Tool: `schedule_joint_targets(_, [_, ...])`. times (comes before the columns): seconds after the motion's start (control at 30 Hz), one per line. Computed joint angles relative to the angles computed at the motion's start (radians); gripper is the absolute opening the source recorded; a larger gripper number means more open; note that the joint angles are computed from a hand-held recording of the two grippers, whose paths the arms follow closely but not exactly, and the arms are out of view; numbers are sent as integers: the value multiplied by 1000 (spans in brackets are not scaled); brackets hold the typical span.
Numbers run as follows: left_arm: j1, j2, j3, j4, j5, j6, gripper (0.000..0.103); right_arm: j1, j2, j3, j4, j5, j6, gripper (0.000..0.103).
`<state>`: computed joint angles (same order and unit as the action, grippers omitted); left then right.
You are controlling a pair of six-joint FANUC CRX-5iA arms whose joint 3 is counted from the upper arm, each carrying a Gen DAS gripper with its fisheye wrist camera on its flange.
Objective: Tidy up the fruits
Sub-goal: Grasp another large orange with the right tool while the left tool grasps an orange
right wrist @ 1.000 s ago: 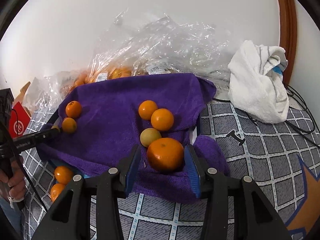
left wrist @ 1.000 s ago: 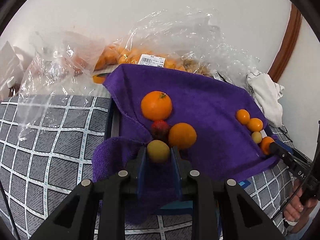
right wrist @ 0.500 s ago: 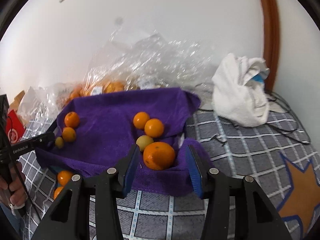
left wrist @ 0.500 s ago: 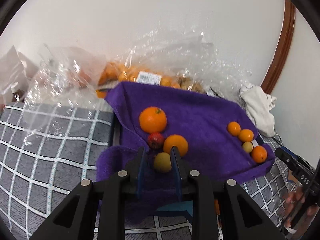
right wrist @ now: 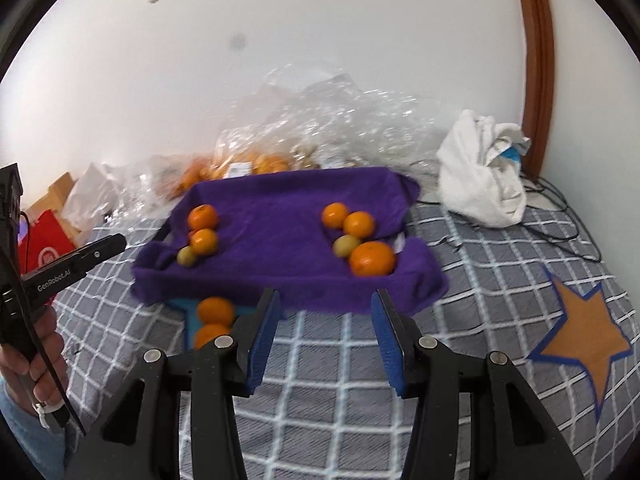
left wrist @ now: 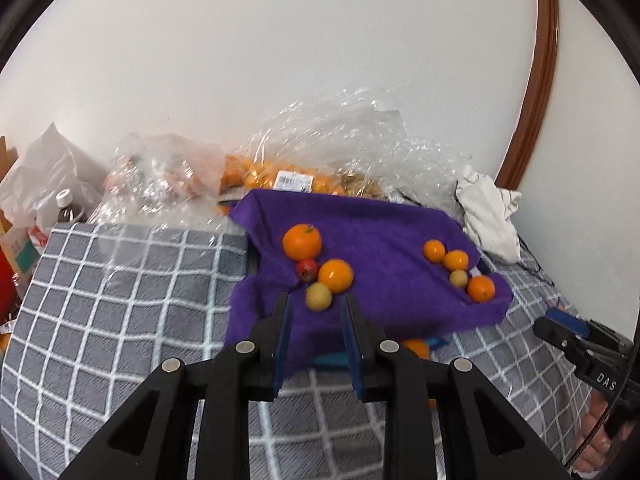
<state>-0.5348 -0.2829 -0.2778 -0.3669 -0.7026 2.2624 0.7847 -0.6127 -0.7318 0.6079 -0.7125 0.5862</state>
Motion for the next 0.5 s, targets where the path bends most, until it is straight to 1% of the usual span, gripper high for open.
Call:
schedule_joint_targets(0.03, [10, -16, -20, 22, -2, -23, 24, 16, 1, -3, 3, -2, -5, 48])
schedule_joint_targets(0.17, [26, -56, -72, 21, -16, -1, 24, 65, 18, -5, -30, 13, 25, 48])
schedule_joint_targets(0.23, [53, -65, -102, 52, -18, -11, 24, 87, 42, -4, -43, 13, 32, 50])
schedule_joint_targets(0.33, [103, -71, -153, 116, -5, -63, 24, 111, 87, 0, -54, 16, 35, 50])
schedule_joint_targets(0.43, [115, -88, -193, 100, 26, -41, 24, 117, 117, 6, -60, 28, 43, 50])
schedule_joint_targets(0.47, [138, -93, -208, 146, 30, -73, 25, 117, 125, 10, -65, 31, 48, 50])
schedule_joint_targets(0.5, [166, -103, -233, 208, 49, -117, 26, 117, 136, 15, -69, 33, 52, 51])
